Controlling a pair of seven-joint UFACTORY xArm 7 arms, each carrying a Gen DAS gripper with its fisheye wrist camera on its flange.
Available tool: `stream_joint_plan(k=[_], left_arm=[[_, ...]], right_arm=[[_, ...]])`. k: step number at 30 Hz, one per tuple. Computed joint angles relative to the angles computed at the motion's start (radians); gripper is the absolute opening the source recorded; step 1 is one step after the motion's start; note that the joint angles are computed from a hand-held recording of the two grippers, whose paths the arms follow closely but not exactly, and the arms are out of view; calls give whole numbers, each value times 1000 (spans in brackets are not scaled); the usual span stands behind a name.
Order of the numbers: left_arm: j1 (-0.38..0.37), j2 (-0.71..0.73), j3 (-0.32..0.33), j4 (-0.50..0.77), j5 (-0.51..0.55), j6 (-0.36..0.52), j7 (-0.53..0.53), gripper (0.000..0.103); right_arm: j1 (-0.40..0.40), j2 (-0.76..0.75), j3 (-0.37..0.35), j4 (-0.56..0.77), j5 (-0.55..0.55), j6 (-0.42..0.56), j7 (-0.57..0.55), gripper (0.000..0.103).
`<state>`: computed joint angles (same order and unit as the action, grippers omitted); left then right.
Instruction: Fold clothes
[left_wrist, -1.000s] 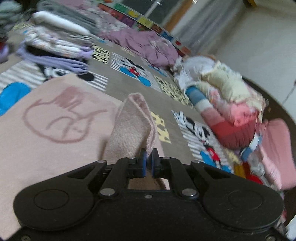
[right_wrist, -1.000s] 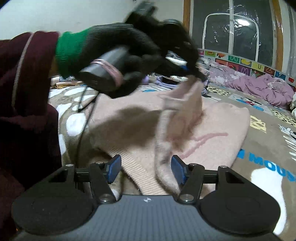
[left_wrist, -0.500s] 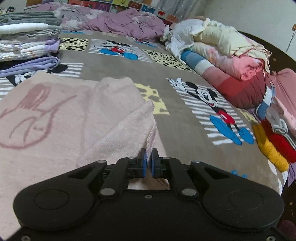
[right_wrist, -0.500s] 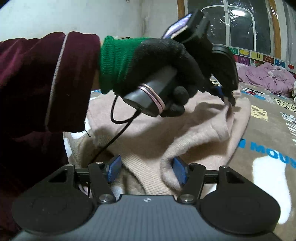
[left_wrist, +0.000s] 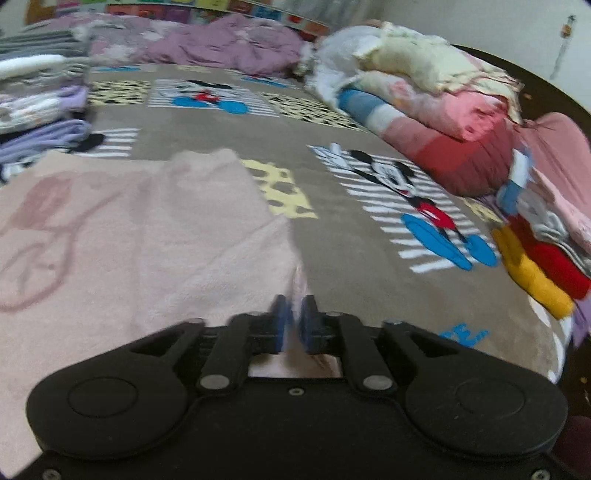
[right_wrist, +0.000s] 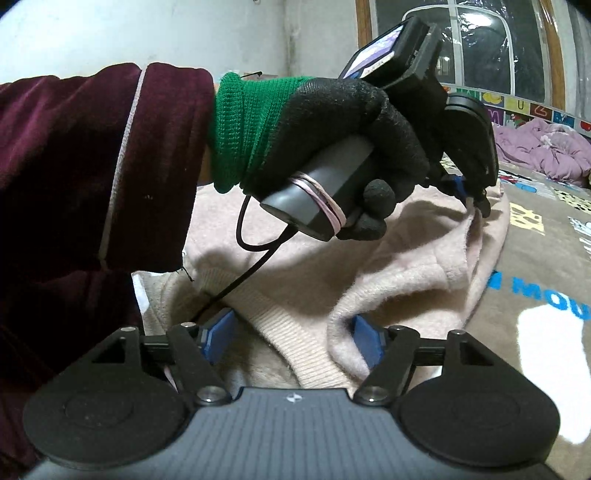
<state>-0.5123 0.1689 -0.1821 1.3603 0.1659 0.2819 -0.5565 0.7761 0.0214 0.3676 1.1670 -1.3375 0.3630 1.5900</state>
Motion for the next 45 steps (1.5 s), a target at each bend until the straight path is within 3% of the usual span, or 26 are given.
stream_joint_plan(k=[1, 4, 6, 8, 10, 12, 15, 17, 19, 21, 22, 24, 26, 32, 36, 37, 40, 43, 44, 45], left_arm=[[15, 3, -16, -2, -41, -8, 34, 48], [60, -43, -51, -72, -183, -108, 114, 46], [66, -88, -40, -120, -191, -139, 131, 44], [77, -129, -32, -160, -191, -142, 167, 37], [82, -157, -22, -185, -131, -115, 180, 35], [86, -167, -24, -203, -145, -121, 225, 27], [91, -167, -25, -211, -130, -125, 250, 23], [93, -145, -19, -191, -46, -122, 180, 23], [94, -115, -25, -163, -85, -122, 212, 23], [94, -76, -32, -121, -126, -97, 257, 23], [94, -51, -34, -94, -142, -75, 278, 23], [97, 8, -38, -36, -178, -23, 312, 21], [116, 30, -59, -16, -252, -26, 372, 20], [127, 37, -67, 15, -331, 25, 471, 20], [89, 11, -44, -3, -293, -29, 451, 20], [69, 30, -24, 21, -247, 1, 407, 20], [26, 88, 14, 88, -132, 70, 323, 24], [60, 85, -15, 140, -209, 156, 319, 29], [75, 66, -24, 128, -247, 153, 322, 41], [81, 21, -21, 75, -262, 109, 308, 61]], right_arm=[[0, 1, -1, 1, 1, -3, -2, 72], [-1, -6, -1, -4, 8, -4, -5, 72], [-1, -31, 5, -22, 20, 12, -5, 70], [2, -79, 27, -50, 48, 79, -12, 52], [-7, -125, 58, -74, 46, 153, 22, 47], [-22, -153, 99, -83, -13, 247, 84, 46], [-33, -116, 129, -45, -169, 306, 120, 46], [-19, -56, 124, 5, -260, 334, 97, 46], [1, 9, 99, 62, -299, 337, 72, 46], [15, 59, 69, 102, -187, 338, 19, 46], [10, 78, 52, 112, -84, 303, -15, 48], [7, 94, 19, 100, 21, 223, -2, 49], [34, 99, -2, 108, 19, 221, 2, 56], [77, 103, -43, 103, -26, 210, 81, 61], [91, 99, -43, 98, -24, 234, 69, 63], [91, 98, -44, 96, -27, 231, 75, 64], [88, 102, -46, 98, -30, 222, 83, 65], [89, 104, -47, 99, -28, 225, 72, 65], [91, 105, -47, 101, -30, 229, 68, 65], [93, 105, -47, 103, -37, 233, 71, 65]])
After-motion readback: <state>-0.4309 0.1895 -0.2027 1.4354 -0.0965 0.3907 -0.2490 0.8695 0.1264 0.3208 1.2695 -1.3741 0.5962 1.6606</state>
